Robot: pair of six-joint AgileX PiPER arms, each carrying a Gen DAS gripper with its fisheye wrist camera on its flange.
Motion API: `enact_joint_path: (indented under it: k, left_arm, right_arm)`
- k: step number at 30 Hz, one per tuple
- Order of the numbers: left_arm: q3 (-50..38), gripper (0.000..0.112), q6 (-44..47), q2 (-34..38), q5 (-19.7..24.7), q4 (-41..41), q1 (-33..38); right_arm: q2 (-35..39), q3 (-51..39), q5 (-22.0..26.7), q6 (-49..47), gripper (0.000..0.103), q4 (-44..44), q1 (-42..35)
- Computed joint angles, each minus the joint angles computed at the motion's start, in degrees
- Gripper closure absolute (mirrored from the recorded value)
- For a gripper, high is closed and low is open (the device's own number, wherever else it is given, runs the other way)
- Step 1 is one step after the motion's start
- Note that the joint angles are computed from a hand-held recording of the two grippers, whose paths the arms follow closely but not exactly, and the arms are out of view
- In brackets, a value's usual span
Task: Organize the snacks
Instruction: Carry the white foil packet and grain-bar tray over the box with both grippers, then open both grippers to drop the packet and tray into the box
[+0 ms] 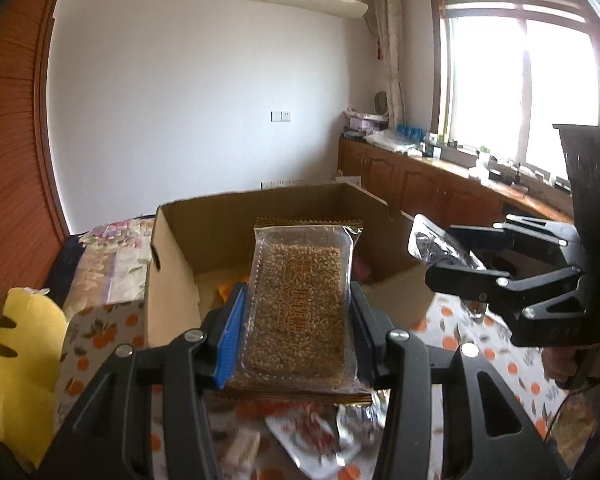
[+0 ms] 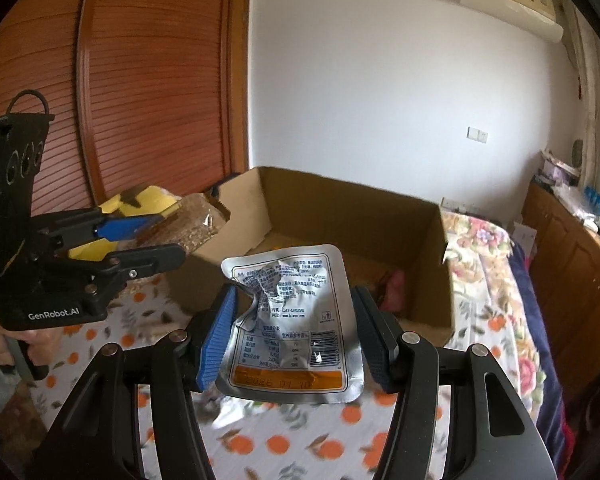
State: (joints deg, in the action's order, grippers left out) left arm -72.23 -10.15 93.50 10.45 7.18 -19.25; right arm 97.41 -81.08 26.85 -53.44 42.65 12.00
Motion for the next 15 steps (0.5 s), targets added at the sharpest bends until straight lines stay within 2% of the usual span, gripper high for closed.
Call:
enact_joint_path:
  k: [5, 9, 15]
  left_arm:
    - [-5.39, 0.065, 6.48, 4.78, -0.70, -6.79, 2.16]
    - [-9.49, 0.065, 8.00, 8.74, -0.04, -7.29, 3.17]
    - [-11.26, 0.062, 14.37, 11.76, -0.55, -14.54, 4.03]
  right_arm:
    - [5.41, -6.90, 1.30, 0.07, 0.044, 0.61, -0.74]
    - [10.15, -12.31, 2.06, 0.29, 0.044, 1.13, -1.01]
    - [15.00, -16.66, 2.14, 2.24, 0.044, -0.91, -0.83]
